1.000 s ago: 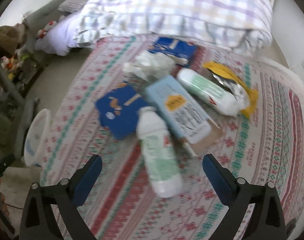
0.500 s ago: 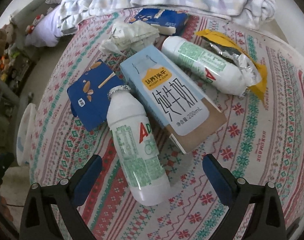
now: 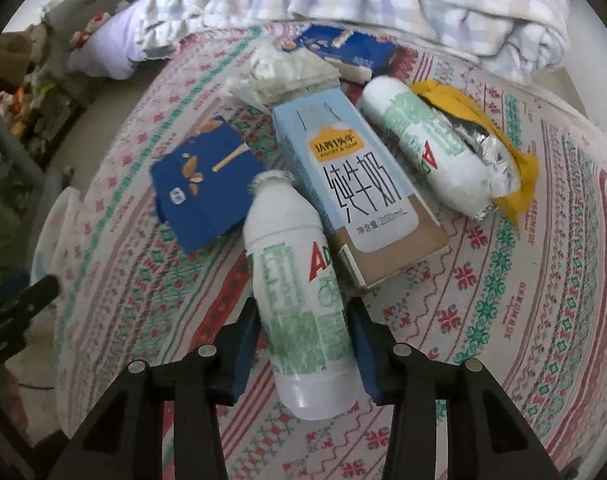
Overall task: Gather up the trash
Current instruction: 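Move the right tool to the bed and grasp the white milk bottle, then lift the milk bottle with the right tool while the left tool grasps the blue box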
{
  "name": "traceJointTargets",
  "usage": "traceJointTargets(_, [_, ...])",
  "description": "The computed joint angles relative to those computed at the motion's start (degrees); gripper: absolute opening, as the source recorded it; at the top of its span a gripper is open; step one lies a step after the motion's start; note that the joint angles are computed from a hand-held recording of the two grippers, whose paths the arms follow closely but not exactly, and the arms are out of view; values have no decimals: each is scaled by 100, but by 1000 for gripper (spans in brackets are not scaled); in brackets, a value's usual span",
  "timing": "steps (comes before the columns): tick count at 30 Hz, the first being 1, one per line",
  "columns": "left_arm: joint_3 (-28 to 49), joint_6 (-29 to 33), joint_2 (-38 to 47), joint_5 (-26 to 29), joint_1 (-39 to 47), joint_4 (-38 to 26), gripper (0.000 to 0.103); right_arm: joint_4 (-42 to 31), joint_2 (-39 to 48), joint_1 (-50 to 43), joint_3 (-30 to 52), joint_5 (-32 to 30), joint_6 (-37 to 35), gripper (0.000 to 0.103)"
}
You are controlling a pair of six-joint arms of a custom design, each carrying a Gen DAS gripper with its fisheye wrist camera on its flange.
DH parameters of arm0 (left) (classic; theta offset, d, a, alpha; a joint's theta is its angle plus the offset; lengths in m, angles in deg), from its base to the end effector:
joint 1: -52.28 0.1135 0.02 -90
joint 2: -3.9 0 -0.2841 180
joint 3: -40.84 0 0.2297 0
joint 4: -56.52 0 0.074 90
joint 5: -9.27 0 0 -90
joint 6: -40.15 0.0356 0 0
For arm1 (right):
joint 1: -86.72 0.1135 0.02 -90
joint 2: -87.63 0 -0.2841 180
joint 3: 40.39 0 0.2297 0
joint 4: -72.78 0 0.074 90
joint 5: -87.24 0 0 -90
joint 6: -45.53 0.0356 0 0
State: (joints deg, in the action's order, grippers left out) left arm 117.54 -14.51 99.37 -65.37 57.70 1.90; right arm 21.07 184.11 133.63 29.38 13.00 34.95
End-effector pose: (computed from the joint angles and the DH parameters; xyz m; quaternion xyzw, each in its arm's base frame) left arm 0.2951 0.0185 0.2186 0.2718 0.9424 -0.0741 0.1802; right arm 0.1976 0.1971 0.1865 0.2891 0.9422 0.0276 0.1668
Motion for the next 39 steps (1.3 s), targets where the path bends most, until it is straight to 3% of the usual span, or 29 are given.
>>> traceJointTargets(9, [-253,-683,-98,421,-698,106,100,-433,-1090,574,-416,558,620,42])
traceJointTargets(15, [-397,-1527,35,849,-1129,378,99,-902,-1875,775,-714,926,1196,42])
traceJointTargets(24, [-748,-3279,154,145,-2015,1538,99,-1394,-2675,808,-1330,982,1849,42])
traceJointTargets(30, [-975,-4113,267,-197,-2462,2265,99,-1527,-3234,765,-1795,929,2146,42])
traceJointTargets(36, [-1015,-4242,380,-590,-2783,2657,99,-1482,-3472,578,-2060,857,2095,42])
traceJointTargets(39, [-1095,-4083,416,-1046,-2985,2861,99,-1376,-3524,428,-2168,801,1968,42])
